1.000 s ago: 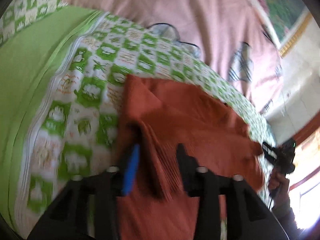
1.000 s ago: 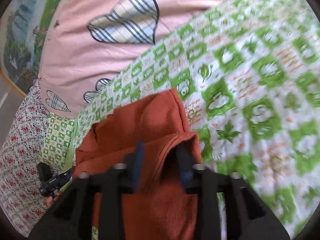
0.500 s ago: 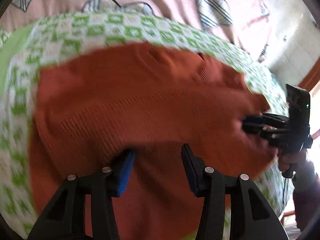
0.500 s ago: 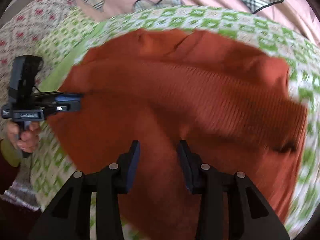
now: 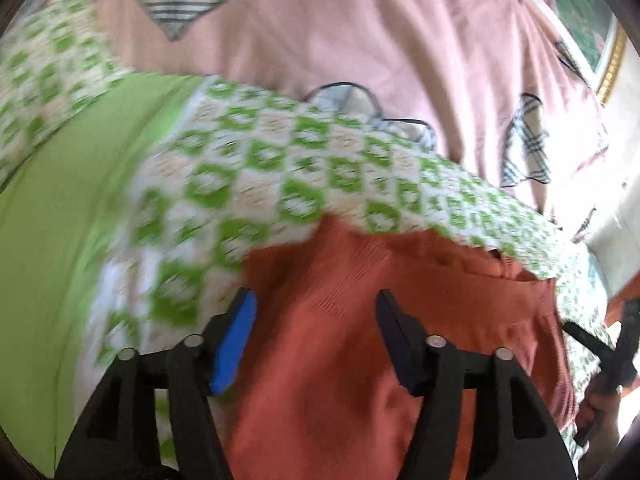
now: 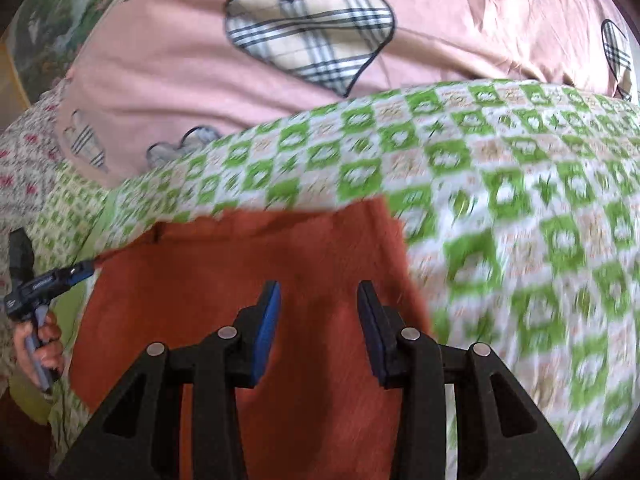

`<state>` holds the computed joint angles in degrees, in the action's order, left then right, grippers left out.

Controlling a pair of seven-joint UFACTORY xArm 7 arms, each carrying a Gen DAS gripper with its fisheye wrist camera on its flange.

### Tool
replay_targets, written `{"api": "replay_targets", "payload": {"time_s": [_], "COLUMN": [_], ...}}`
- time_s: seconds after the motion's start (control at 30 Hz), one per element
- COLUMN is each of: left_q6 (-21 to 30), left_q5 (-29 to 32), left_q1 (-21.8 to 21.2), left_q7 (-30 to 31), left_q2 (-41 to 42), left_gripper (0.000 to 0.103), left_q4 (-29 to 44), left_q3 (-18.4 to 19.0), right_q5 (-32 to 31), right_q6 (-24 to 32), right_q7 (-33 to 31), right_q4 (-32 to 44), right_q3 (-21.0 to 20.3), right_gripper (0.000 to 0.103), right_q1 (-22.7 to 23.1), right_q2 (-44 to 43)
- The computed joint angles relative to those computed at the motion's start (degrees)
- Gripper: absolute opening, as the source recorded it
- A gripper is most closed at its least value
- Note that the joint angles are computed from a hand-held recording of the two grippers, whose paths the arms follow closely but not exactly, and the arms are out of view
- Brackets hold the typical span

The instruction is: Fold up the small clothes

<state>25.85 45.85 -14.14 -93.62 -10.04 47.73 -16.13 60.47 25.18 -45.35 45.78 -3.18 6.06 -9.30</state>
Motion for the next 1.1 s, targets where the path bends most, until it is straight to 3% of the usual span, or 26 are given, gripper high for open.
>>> {"api": "replay_targets", "payload": {"time_s": [0.13, 0.33, 0.5, 0.87, 0.97, 1.1], "left_q6": [-3.3, -4.1, 1.2, -3.9, -5.7, -4.2], "left_q5": [-3.0, -9.2, -10.6, -12.1, -10.1, -5.7], "left_q1": [0.1, -0.6, -1.6, -2.2, -1.1, -0.2], "left_q7": [-6.1, -12.2, -17.1, -26.7, -29.4, -33.6], "left_q2": [-6.6, -14.9, -17.4, -15.1, -12.8, -9.5], "left_gripper": [0.064, 0.064, 0.064, 0.064, 0.064, 0.064], "left_q4": [-8.2, -15.6, -14.6, -15.0, -14.4, -12.0], "left_q3": [-1.2, -10.1, -18.5, -25.2, -26.1, -27.4], "right_q5": [0.4, 1.1, 2.4, 1.5, 0.0, -1.9], "right_q6": [1.3, 2.5, 1.2, 0.0, -0.1, -0.4], "right_q7": [0.7, 3.3, 5.6, 11.7, 13.1, 14.8], "right_q4": [-6.5, -14.9, -19.5, -25.7, -26.7, -27.5], "right_q3": [0.7, -0.9, -2.5, -4.0, -4.3, -5.2], "right_gripper": [0.041, 0.042, 0.042, 0.043, 0.043, 0.044], "right_q1": [2.2, 6.7, 10.3, 14.4, 15.2, 16.2], "right_q2": [-6.9, -16.7, -21.5, -28.2, -29.8, -31.1]}}
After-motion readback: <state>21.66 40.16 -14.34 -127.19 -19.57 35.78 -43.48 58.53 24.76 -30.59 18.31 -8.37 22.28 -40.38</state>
